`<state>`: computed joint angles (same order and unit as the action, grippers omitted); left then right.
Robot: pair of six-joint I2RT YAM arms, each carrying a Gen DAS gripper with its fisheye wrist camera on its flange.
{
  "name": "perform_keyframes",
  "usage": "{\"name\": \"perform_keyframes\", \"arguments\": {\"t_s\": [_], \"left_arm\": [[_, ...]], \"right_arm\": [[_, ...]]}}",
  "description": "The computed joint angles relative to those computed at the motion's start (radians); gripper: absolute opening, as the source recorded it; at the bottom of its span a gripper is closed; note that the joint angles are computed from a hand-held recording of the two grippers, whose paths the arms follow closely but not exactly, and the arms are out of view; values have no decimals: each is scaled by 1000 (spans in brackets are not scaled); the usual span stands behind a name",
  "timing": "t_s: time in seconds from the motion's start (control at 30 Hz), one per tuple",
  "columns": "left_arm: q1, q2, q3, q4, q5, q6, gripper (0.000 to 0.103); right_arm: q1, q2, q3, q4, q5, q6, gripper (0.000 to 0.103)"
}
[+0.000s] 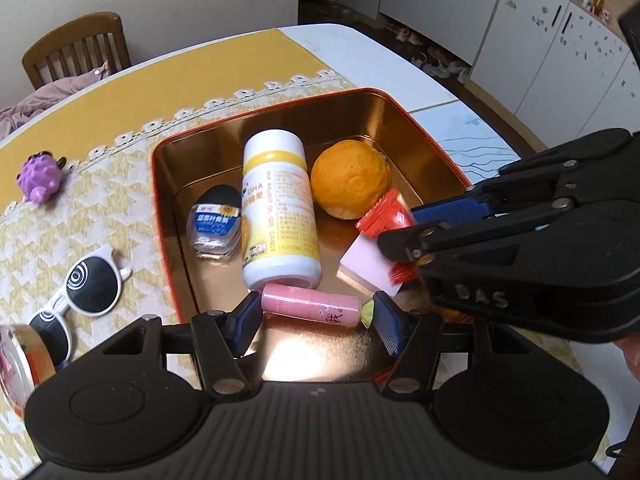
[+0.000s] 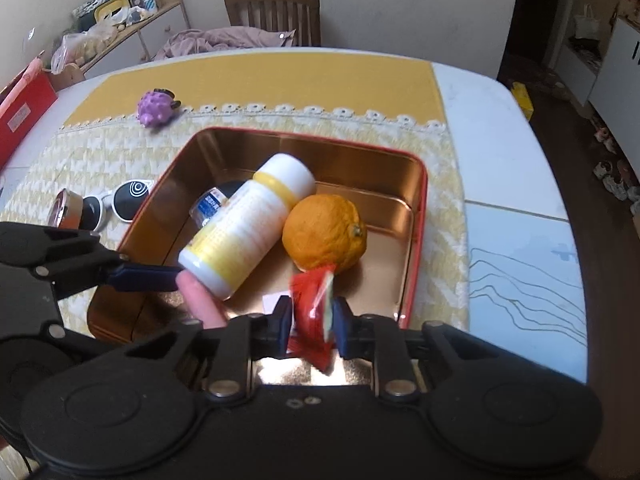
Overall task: Organize rigid objects
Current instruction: 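Carry pink stick with left tool and red candy with right tool into tin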
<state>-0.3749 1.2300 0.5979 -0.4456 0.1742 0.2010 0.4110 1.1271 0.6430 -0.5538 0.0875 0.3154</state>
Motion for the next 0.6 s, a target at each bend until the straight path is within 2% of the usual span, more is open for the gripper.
{"name": "perform_keyframes", "arguments": {"t_s": [0.3, 0.6], "left_arm": [[-65, 62, 18, 32, -76, -17, 60], [-66, 65, 24, 24, -77, -20, 59]], "right_arm": [[-13, 18, 1, 6, -12, -34, 25], [-26, -14, -5, -8, -25, -30, 28]]}}
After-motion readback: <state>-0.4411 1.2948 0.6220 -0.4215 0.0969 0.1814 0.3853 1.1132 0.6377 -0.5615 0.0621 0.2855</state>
